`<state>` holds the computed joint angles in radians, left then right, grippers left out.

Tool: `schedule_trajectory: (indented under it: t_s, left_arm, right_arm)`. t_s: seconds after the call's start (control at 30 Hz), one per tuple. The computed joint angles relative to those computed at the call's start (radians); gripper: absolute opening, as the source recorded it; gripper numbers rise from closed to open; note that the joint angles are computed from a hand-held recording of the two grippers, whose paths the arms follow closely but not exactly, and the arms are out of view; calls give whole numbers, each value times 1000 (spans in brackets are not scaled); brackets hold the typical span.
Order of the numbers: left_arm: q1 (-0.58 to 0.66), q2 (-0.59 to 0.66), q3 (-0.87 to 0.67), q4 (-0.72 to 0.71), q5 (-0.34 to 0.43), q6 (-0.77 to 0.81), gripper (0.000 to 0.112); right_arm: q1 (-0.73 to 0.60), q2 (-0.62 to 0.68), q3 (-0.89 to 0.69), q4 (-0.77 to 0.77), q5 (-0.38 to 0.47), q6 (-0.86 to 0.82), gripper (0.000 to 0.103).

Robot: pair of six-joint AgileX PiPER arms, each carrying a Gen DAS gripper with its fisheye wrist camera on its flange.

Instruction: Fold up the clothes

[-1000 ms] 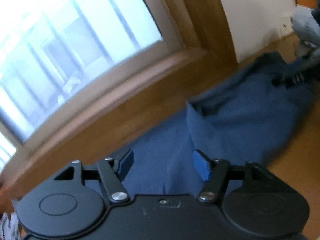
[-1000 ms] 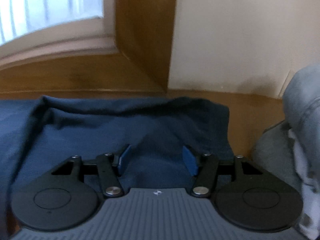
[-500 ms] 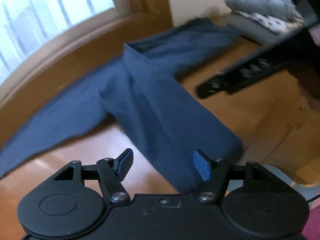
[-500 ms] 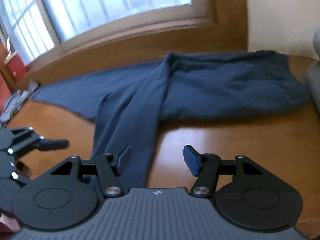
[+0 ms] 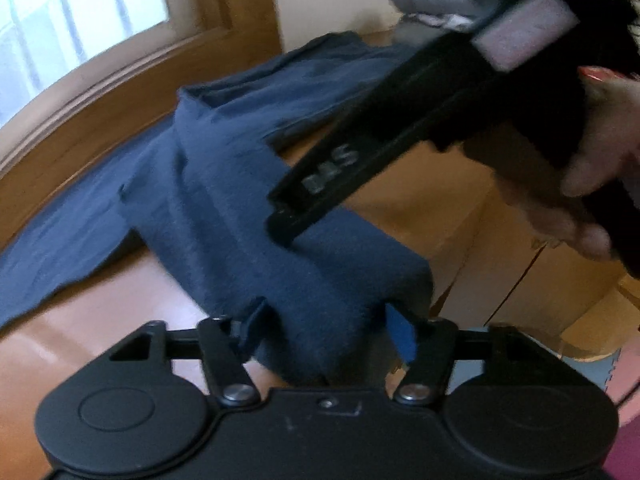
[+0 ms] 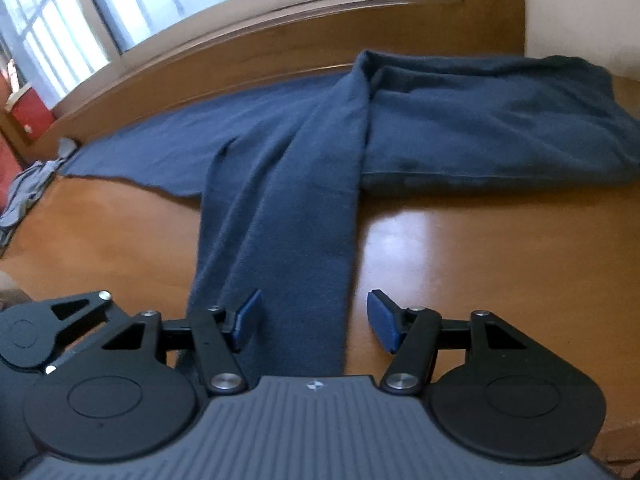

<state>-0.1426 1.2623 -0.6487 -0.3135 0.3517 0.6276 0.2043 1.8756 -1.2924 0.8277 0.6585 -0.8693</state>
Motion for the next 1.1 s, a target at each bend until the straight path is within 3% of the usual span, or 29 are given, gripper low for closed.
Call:
schedule_trajectory:
  t_s: [0.03,0.1,0.17,0.27,0.4,0.5,0.6,0.8,0.83,0.9,0.93,1.0,1.07,1.1]
  left_arm:
    - [5,-17,4,-28,17,48,46]
    - [35,-9,-18,-102,61,117,38]
    - [102,5,-55,-201,137,174,23]
    - [213,40,-127,-289,247,168,17]
    - [306,-5,-169,-298,297,152,15]
    - [402,-23,-217,-352,342,206,15]
    - [479,3,-263,-374,325,250,15]
    - [601,193,-395,-314,190,282,15]
    - [604,227,-412,-284,134,270,15]
    - [620,303,-473,-205,88,226,16]
    - [639,343,-514,-205,98,226,17]
    - [696,383,-575,-301,178,308,17]
    - [745,395,-599,-393,271,416,28]
    - [769,395,-602,-422,325,467,30]
  right_arm:
    - [-4,8,-11,11,19,-17,32]
    - [-14,21,-31,27,60,-31,12]
    - [-32,19,-41,71,106,-67,8]
    - [-58,5,-54,155,175,-138,1]
    - [-76,3,-114,290,278,-193,1]
    - [-44,22,-184,344,296,-206,1]
    - [11,58,-265,367,259,-218,1]
    - [146,192,-444,318,112,-87,1]
    - [170,225,-487,294,95,-52,1]
    - [219,300,-587,206,49,33,7]
    - [247,342,-652,118,31,122,16]
    - [295,385,-719,-51,-13,303,27]
    - [319,361,-678,-113,-69,389,35]
    - [327,329,-624,-116,-108,404,57]
